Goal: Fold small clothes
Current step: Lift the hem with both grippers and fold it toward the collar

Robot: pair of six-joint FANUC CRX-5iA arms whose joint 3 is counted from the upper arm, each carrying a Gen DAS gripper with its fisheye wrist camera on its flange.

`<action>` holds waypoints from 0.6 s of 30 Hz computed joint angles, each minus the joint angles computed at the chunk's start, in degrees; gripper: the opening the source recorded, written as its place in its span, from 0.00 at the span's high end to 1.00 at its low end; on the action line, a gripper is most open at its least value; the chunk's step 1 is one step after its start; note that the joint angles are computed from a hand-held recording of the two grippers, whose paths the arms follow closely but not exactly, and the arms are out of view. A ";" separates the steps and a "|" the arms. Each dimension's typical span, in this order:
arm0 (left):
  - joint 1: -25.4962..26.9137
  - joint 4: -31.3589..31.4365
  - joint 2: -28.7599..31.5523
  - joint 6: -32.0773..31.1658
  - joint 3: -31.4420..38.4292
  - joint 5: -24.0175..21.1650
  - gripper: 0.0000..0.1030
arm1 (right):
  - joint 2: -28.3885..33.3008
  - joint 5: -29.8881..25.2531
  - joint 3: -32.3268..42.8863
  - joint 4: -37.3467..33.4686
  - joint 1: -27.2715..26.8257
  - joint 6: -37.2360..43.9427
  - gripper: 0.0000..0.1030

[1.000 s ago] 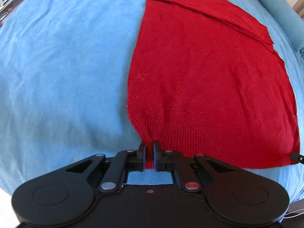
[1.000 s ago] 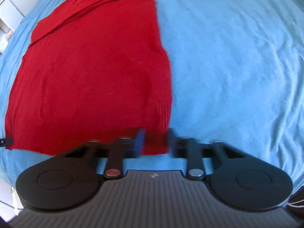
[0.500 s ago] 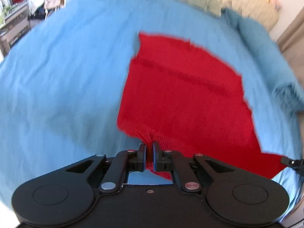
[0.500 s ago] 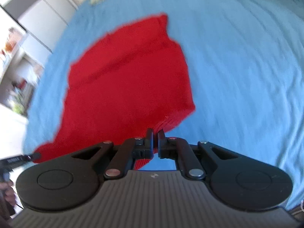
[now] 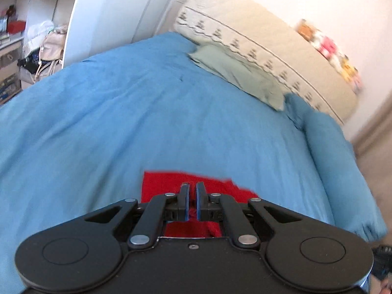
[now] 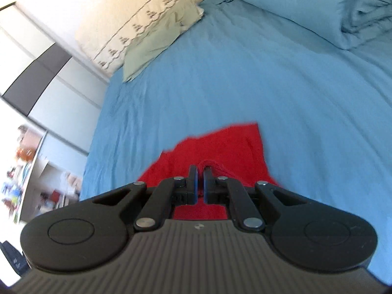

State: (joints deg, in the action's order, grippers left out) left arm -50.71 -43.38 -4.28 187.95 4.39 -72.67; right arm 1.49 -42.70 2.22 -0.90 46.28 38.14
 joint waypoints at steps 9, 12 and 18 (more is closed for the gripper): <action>13.34 3.37 5.58 0.98 -5.28 13.96 0.96 | 21.11 8.03 10.51 1.89 -3.33 -0.59 0.81; 13.85 3.60 5.95 1.38 -5.26 14.65 0.96 | 22.21 9.77 10.44 1.90 -3.66 -1.45 0.81; 13.88 2.31 6.74 0.75 -3.26 13.12 0.96 | 23.10 10.90 12.00 2.66 -4.04 -1.84 0.81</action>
State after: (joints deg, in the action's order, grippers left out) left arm -36.82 -41.07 2.46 188.69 1.12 -59.55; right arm 24.59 -31.80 14.21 1.76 42.25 36.30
